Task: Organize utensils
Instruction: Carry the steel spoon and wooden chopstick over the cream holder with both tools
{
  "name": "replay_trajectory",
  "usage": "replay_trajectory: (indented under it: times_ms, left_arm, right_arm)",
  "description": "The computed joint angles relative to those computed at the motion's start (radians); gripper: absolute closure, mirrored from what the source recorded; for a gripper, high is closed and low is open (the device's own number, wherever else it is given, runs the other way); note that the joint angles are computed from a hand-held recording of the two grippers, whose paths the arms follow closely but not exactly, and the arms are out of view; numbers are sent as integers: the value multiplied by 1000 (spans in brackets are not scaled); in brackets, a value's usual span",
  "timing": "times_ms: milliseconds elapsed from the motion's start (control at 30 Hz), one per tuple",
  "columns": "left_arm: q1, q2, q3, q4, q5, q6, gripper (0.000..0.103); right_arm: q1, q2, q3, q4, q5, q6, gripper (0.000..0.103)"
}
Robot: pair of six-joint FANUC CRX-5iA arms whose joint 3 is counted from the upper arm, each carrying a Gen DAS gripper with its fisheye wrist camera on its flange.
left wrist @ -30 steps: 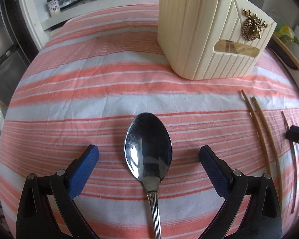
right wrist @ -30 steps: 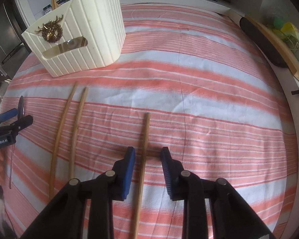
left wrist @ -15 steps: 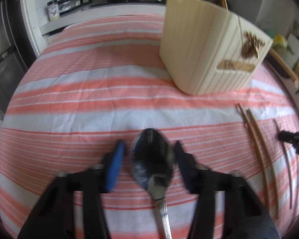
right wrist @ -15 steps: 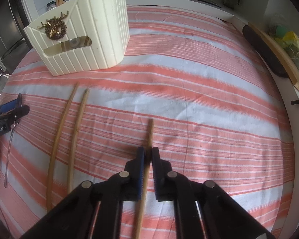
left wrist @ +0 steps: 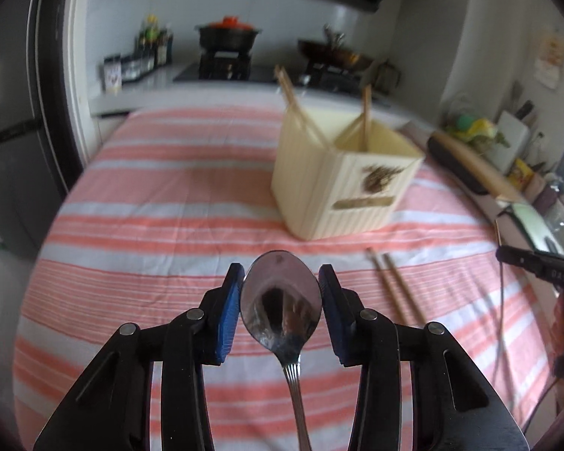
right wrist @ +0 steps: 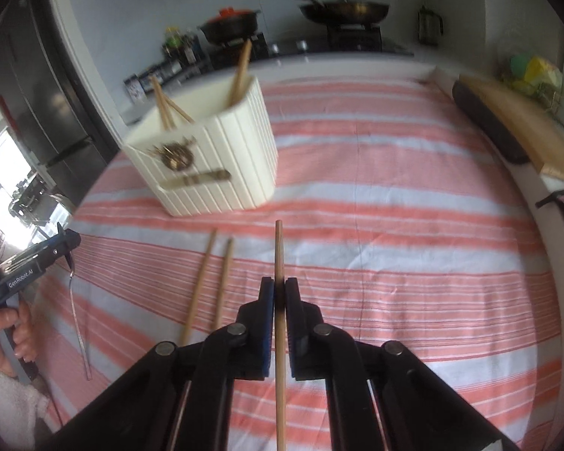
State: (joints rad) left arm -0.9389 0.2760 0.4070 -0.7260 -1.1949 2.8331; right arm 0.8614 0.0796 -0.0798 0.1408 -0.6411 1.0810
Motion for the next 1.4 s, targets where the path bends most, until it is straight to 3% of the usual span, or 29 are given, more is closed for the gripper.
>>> replay_trajectory:
  times_ms: [333,500,633,933,1067,1233,1267,1300,1400]
  left_arm:
    - [-108,-31,54,-126,-49,6,62]
    - [-117,-36,82,-150,-58,-14,62]
    - [-105,-50,94,-143,-51,-38,62]
    - [-36,-55,222,-149,-30,-158,62]
    - [14,17,376,-182,-44,-237,62]
    - [76,112,504,-201,-25,-254,62]
    - [97,130,517,-180,-16,-249,62]
    - [114,143,522,-158,-7,-244,62]
    - [171,186,532,-69,16,-255,62]
  right_arm:
    - [60,-154,-119,127,86,-90,97]
    - [79,-180,-162,253,151,-179,97]
    - [71,-167,-144,286,175,-203,97]
    - [21,-67,74,238,158,-110,97]
    - [4,2,210,207,140,-58,97]
    - [-20,117,348,285,244,-117,97]
    - [-17,125,365,279,221,-119,97]
    - [-23,167,402,247,251,-83,97]
    - [-27,248,521,99,177,55,97]
